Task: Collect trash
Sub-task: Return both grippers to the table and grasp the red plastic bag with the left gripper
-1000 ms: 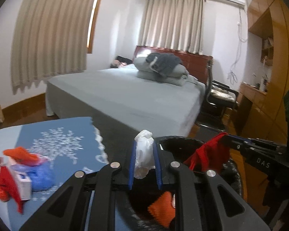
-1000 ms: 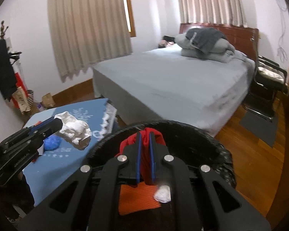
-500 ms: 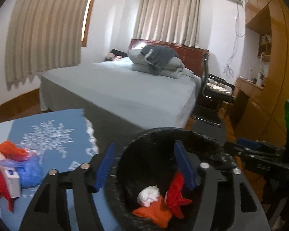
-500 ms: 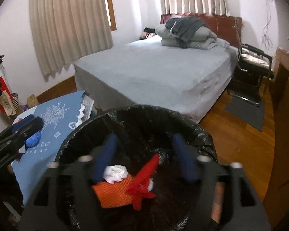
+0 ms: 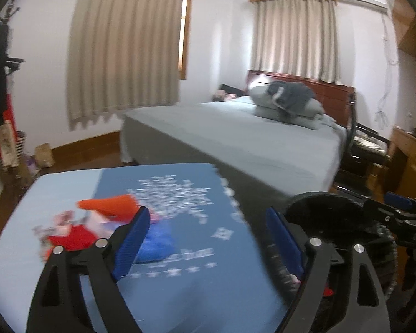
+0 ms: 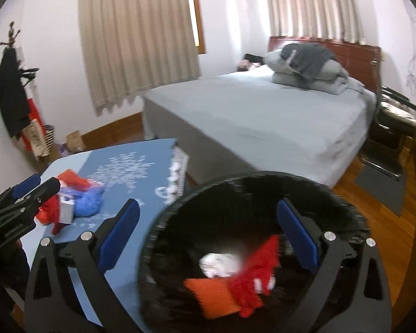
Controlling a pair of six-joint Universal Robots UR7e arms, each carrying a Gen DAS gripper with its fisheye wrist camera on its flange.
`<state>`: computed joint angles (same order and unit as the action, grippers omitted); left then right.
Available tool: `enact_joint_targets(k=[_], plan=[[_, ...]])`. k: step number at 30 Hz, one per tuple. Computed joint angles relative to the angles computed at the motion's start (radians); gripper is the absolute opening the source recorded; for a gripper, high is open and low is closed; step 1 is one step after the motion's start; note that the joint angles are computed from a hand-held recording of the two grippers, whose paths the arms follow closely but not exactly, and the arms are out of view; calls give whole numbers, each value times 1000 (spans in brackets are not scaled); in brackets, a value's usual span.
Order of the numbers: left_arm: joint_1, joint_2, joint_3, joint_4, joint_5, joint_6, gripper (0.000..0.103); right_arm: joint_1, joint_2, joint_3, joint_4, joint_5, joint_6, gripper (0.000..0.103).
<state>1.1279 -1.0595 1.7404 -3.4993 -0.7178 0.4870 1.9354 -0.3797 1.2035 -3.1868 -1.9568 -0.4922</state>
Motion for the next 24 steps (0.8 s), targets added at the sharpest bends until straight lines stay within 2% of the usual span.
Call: enact_joint_targets(k=[7,14,24], plan=[[32,-54,43,-78,80,42,84,39,86,-105,84,55,0,96],[73,-93,74,-140,147,64,84,64,162,-192,141,77,0,96],[137,-100,71,-157,196,56,81,83,240,-281,205,88,-17,96]])
